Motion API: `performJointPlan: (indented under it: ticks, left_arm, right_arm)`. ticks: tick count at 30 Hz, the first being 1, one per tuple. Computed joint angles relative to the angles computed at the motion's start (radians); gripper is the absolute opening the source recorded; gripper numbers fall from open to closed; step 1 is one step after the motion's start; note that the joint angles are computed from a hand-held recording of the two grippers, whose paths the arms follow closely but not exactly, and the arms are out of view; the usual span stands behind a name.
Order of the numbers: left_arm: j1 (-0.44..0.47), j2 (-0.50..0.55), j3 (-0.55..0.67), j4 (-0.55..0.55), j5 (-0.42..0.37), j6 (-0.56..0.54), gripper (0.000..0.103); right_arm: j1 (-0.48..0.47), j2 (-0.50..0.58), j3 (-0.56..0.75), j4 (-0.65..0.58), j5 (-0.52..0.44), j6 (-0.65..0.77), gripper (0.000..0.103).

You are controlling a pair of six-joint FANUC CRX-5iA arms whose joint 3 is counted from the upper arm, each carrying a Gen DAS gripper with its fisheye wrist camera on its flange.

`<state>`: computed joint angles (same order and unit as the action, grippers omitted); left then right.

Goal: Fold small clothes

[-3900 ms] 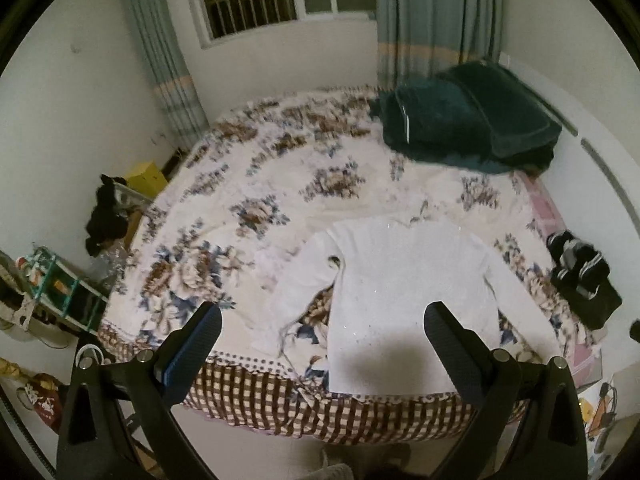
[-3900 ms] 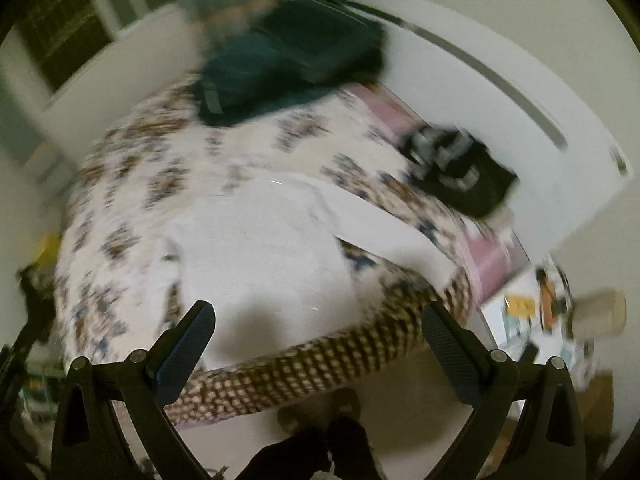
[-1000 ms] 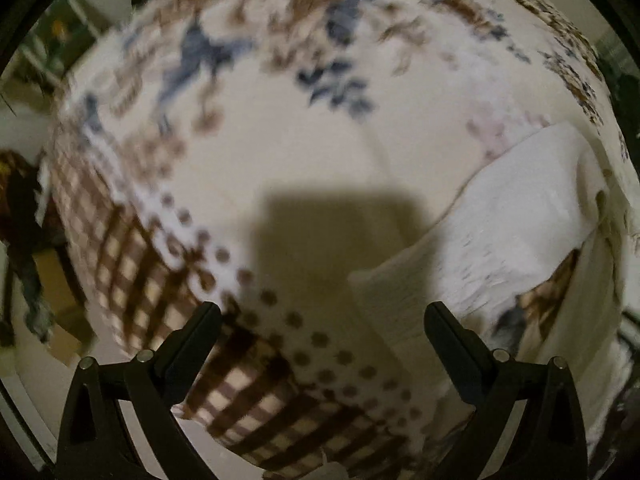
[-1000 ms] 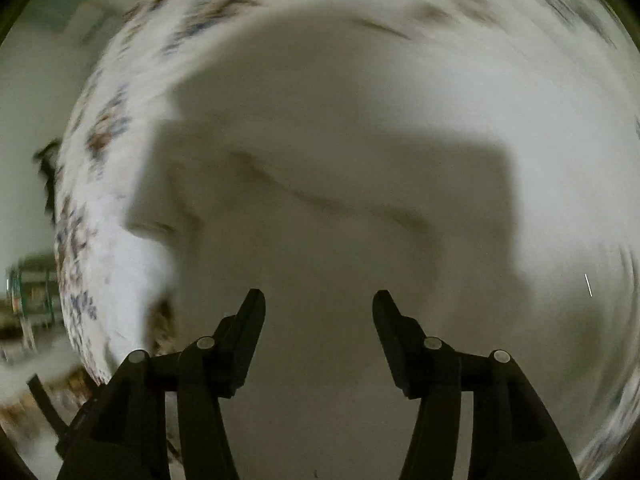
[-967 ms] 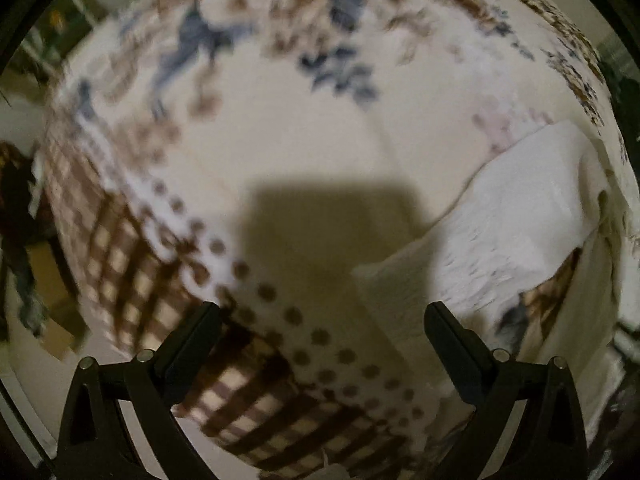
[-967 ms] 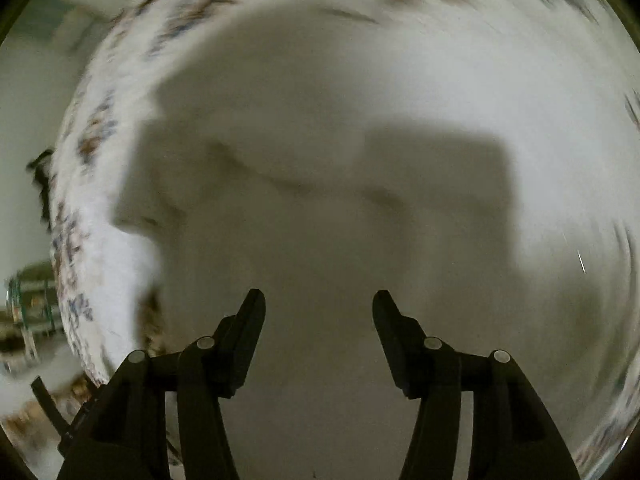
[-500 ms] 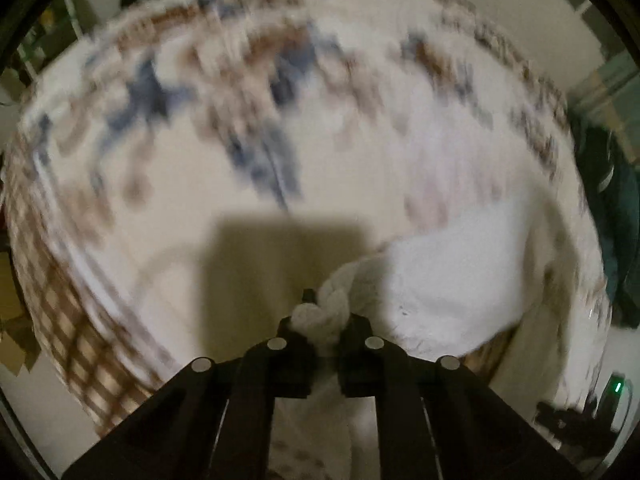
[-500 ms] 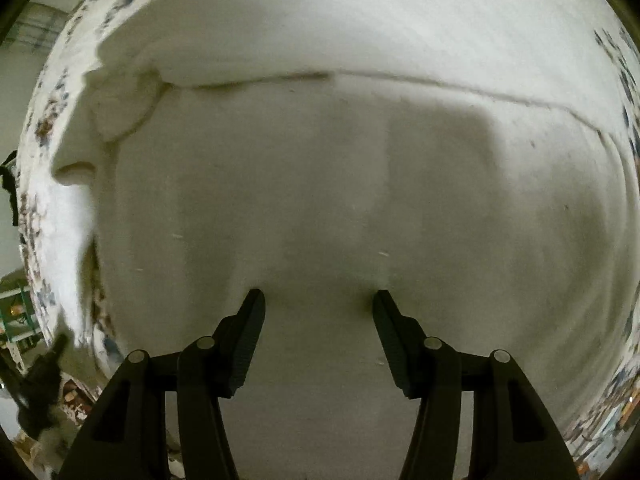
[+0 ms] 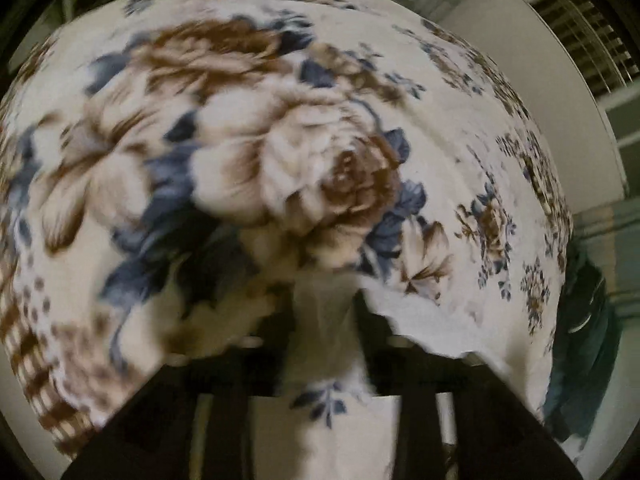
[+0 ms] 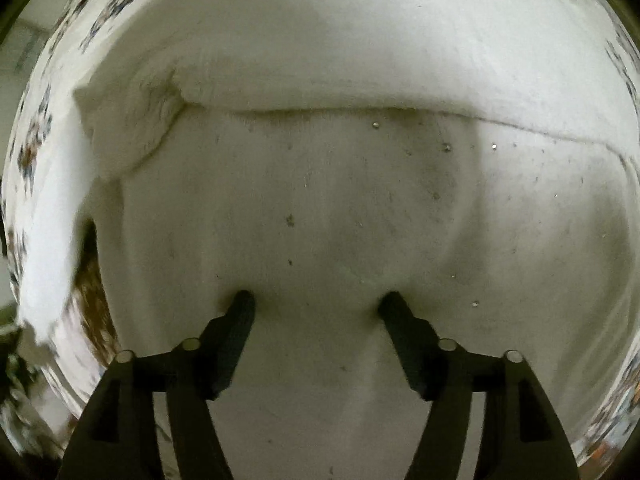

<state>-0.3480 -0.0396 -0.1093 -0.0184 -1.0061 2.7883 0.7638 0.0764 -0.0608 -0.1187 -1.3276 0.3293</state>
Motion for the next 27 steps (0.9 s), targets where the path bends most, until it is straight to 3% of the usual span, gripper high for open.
performJointPlan:
  ticks: [2,6,10,12,15,16,17,18,19,23,27]
  left_arm:
    - [-0.029,-0.043,-0.035,-0.022,0.007,0.094,0.065]
    - [-0.075,-0.12,-0.147,0.003,0.134,0.281,0.065]
    - [-0.086,-0.11,-0.25,0.065,0.373,0.369,0.065]
    - [-0.081,-0.064,-0.225,0.035,0.382,0.405,0.065]
    - [-0.113,0.032,-0.056,-0.151,0.189,0.532,0.061]
    - [-0.127,0.061,0.003,-0.195,0.118,0.535,0.055]
    - [-0.139,0.092,0.064,-0.227,0.043,0.511,0.026]
    - [-0.147,0.126,0.126,-0.247,-0.03,0.462,0.009]
    - [-0.155,0.159,0.193,-0.268,-0.101,0.41,0.009]
    - [-0.204,0.22,0.374,-0.371,-0.241,0.295,0.008]
    - [-0.264,0.301,0.582,-0.448,-0.343,0.171,0.008]
  right_arm:
    - [-0.002,-0.02,-0.019,0.002,0.012,-0.001,0.076]
    - [0.002,-0.059,-0.057,0.023,0.02,-0.01,0.076]
    - [0.022,-0.07,-0.055,0.042,0.006,-0.042,0.076]
    - [0.031,-0.076,-0.06,0.057,-0.002,-0.053,0.076]
    - [0.053,0.02,0.017,0.139,-0.091,-0.063,0.078]
    - [0.07,0.047,0.032,0.19,-0.14,-0.064,0.086]
    - [0.089,0.065,0.035,0.254,-0.18,-0.06,0.088]
    - [0.1,0.076,0.034,0.298,-0.203,-0.055,0.088]
    - [0.11,0.087,0.031,0.345,-0.227,-0.048,0.088]
    - [0.101,0.085,0.009,0.422,-0.24,-0.032,0.088]
    - [0.05,0.078,0.001,0.441,-0.175,-0.051,0.088]
